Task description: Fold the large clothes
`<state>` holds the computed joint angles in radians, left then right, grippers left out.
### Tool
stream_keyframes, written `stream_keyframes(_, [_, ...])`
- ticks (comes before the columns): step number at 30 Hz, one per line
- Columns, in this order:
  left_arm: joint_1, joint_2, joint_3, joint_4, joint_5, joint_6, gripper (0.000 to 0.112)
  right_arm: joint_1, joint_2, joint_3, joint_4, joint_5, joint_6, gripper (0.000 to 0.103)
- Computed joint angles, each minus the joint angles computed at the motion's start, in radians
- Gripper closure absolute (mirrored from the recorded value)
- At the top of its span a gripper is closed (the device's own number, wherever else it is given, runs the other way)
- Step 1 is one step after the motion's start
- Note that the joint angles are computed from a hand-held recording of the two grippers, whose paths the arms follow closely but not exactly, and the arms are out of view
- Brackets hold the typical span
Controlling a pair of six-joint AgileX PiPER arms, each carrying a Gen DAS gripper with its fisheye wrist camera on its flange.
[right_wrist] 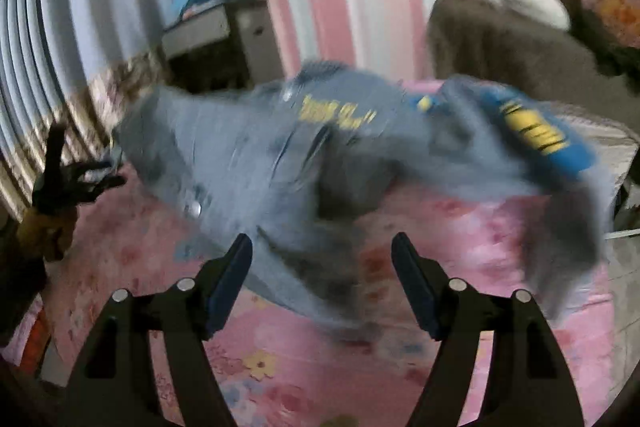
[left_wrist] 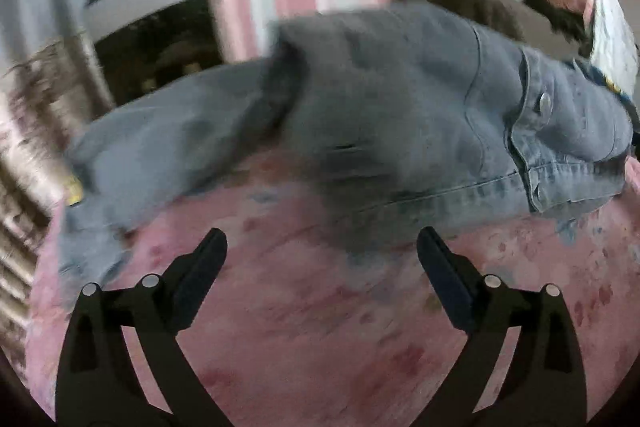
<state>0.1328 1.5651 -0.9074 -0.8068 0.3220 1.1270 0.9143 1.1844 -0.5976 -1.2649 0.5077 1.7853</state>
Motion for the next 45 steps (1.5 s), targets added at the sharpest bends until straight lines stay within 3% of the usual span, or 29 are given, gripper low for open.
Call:
stream_keyframes(3, [-0.062, 0.085, -0.097, 0.111, 0.003, -0.136, 0.015, -0.042, 0.099, -0.053, -0.008, -0.041, 0.000, 0.031])
stream_keyframes(5, [-0.082, 0.138, -0.159, 0.107, 0.028, -0.149, 0.019, -0.096, 0.120, -0.051, -0.043, -0.125, 0.047, 0.036])
stream_keyframes(6, [-0.077, 0.168, -0.199, 0.048, 0.096, -0.096, 0.036, -0.126, 0.124, -0.045, -0.068, -0.174, 0.080, 0.043])
stream_keyframes(8, [-0.081, 0.204, -0.239, 0.050, 0.152, -0.105, 0.067, -0.147, 0.137, -0.038, -0.129, -0.199, 0.147, 0.054])
stream_keyframes(9, [-0.086, 0.204, -0.237, 0.052, 0.151, -0.103, 0.080, -0.159, 0.142, -0.039, -0.122, -0.217, 0.133, 0.073])
stream_keyframes(10, [-0.081, 0.203, -0.234, 0.036, 0.166, -0.084, 0.085, -0.150, 0.152, -0.042, -0.133, -0.222, 0.149, 0.085])
stream_keyframes(13, [-0.026, 0.184, -0.223, -0.030, 0.249, -0.028, 0.098, -0.118, 0.127, -0.036, -0.138, -0.206, 0.145, 0.089])
stream_keyframes(15, [0.005, 0.083, -0.140, -0.043, 0.307, 0.000, 0.103, -0.069, 0.091, -0.041, -0.082, -0.158, 0.076, 0.090])
stream_keyframes(20, [0.193, -0.191, -0.009, -0.022, 0.537, 0.072, 0.104, 0.094, -0.071, -0.025, 0.112, -0.048, -0.099, 0.092])
stream_keyframes(24, [0.367, -0.304, 0.061, 0.028, 0.695, 0.115, 0.095, 0.261, -0.169, 0.029, 0.142, 0.071, -0.045, 0.091])
stream_keyframes(26, [0.423, -0.320, 0.089, 0.053, 0.701, 0.144, 0.093, 0.321, -0.216, 0.093, 0.122, 0.116, 0.041, 0.078])
stream_keyframes(27, [0.435, -0.316, 0.097, 0.085, 0.695, 0.148, 0.083, 0.355, -0.237, 0.117, 0.121, 0.161, 0.075, 0.054])
stream_keyframes(28, [0.448, -0.318, 0.108, 0.106, 0.675, 0.147, 0.075, 0.396, -0.254, 0.135, 0.112, 0.228, 0.127, 0.046])
stream_keyframes(30, [0.473, -0.304, 0.105, 0.099, 0.617, 0.162, 0.037, 0.437, -0.297, 0.152, 0.128, 0.312, 0.152, 0.046])
stream_keyframes(33, [0.471, -0.281, 0.050, 0.076, 0.578, 0.151, 0.027, 0.422, -0.323, 0.096, 0.163, 0.425, 0.043, 0.043])
stream_keyframes(34, [0.457, -0.258, 0.011, 0.075, 0.569, 0.130, 0.025, 0.367, -0.325, 0.070, 0.172, 0.404, -0.013, 0.035])
stream_keyframes(35, [0.432, -0.222, -0.042, 0.065, 0.551, 0.109, 0.018, 0.273, -0.328, 0.041, 0.206, 0.343, -0.107, 0.033])
stream_keyframes(37, [0.356, -0.169, -0.117, 0.083, 0.470, 0.033, 0.014, 0.073, -0.285, -0.035, 0.258, 0.198, -0.281, 0.031])
stream_keyframes(41, [0.195, 0.085, -0.418, 0.213, 0.342, -0.181, 0.014, -0.318, -0.074, -0.206, 0.517, -0.166, -0.681, 0.021])
stream_keyframes(42, [0.179, 0.131, -0.483, 0.231, 0.349, -0.209, 0.014, -0.392, 0.016, -0.264, 0.604, -0.238, -0.781, 0.021])
stream_keyframes(45, [0.123, 0.343, -0.755, 0.314, 0.359, -0.320, 0.014, -0.501, 0.232, -0.456, 0.869, -0.262, -1.081, 0.021])
